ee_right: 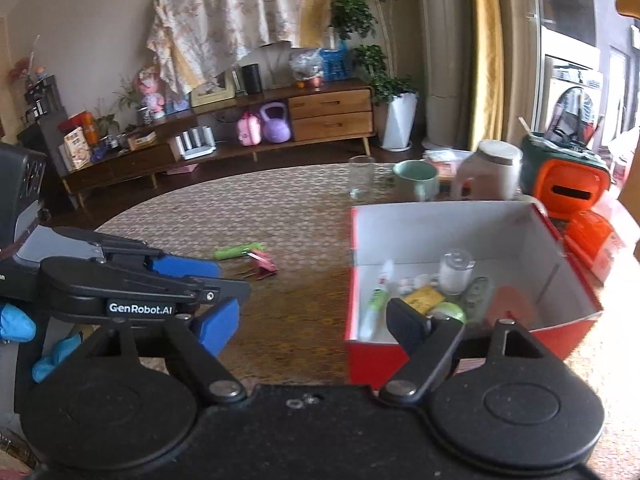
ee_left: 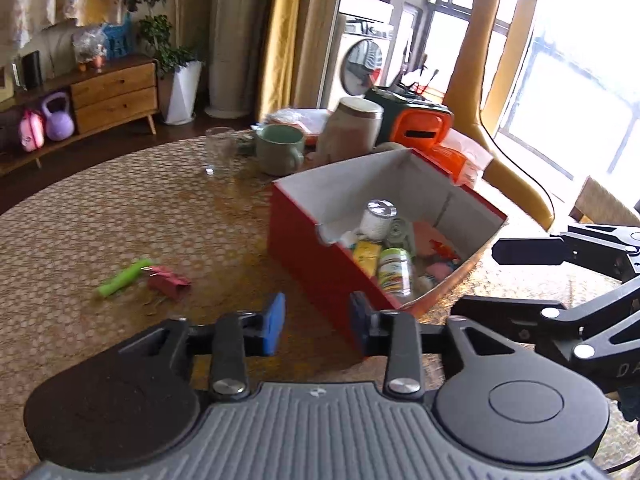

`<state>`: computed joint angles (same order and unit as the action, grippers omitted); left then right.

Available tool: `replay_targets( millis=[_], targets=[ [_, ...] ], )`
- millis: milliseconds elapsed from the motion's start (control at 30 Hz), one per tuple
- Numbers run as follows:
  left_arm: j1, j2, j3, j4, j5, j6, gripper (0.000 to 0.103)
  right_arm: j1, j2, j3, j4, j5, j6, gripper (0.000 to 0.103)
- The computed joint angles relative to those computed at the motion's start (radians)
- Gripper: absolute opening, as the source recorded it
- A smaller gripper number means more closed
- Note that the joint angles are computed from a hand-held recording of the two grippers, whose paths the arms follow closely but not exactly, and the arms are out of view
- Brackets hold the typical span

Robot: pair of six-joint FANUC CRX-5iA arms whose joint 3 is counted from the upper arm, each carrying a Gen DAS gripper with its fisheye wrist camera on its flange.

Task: Organize rigid objects
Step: 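Withdraw both tools from the box toward the green highlighter and pink clip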

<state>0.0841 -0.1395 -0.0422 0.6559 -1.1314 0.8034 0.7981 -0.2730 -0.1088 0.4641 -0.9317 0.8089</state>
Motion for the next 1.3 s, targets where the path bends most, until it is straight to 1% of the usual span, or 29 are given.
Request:
replay_targets(
  millis=[33,67,133,267,300,367,533,600,767,900,967,1033,1100,1200,1300],
  targets=[
    [0.015,-0.009,-0.014,0.003,0.006,-0.009,0.061,0.008,0.005,-0.005,0.009,0.008,-0.003,0.084],
    [0.032,-0.020,-0.033,0.014,0.013,-0.025,0.067,0.013,0.008,-0.009,0.015,0.018,-0.004,0.086],
    [0.065,-0.033,-0.058,0.030,0.013,-0.057,0.067,0.022,0.020,-0.011,0.019,0.034,-0.009,0.087],
    [0.114,-0.035,-0.066,0.018,-0.002,-0.068,0.068,0.033,0.048,-0.006,0.010,0.059,-0.014,0.091],
    [0.127,-0.032,-0.067,0.019,-0.007,-0.069,0.069,0.036,0.055,-0.004,0.009,0.064,-0.015,0.091],
    [0.152,-0.030,-0.075,0.031,-0.011,-0.078,0.074,0.041,0.070,0.001,0.005,0.073,-0.019,0.093],
    [0.194,-0.004,-0.077,0.054,0.009,-0.084,0.080,0.049,0.125,0.032,-0.018,0.089,-0.005,0.093],
    [0.203,0.013,-0.072,0.059,0.019,-0.083,0.081,0.049,0.150,0.050,-0.032,0.087,0.004,0.093],
    [0.209,0.070,-0.042,0.044,0.048,-0.062,0.084,0.040,0.208,0.089,-0.053,0.081,0.028,0.093],
    [0.203,0.115,-0.017,0.021,0.088,-0.037,0.086,0.033,0.256,0.117,-0.050,0.081,0.030,0.093],
    [0.194,0.137,-0.002,0.004,0.116,-0.020,0.095,0.023,0.284,0.135,-0.051,0.087,0.036,0.093],
    [0.187,0.154,0.000,0.003,0.157,-0.026,0.099,0.018,0.309,0.147,-0.044,0.095,0.035,0.093],
    [0.178,0.173,0.009,-0.009,0.192,-0.024,0.099,0.009,0.338,0.167,-0.047,0.096,0.042,0.093],
    [0.161,0.215,0.042,-0.040,0.218,0.001,0.100,-0.005,0.383,0.202,-0.057,0.094,0.056,0.093],
    [0.145,0.255,0.078,-0.073,0.234,0.029,0.100,-0.018,0.420,0.221,-0.046,0.113,0.053,0.093]
  ],
)
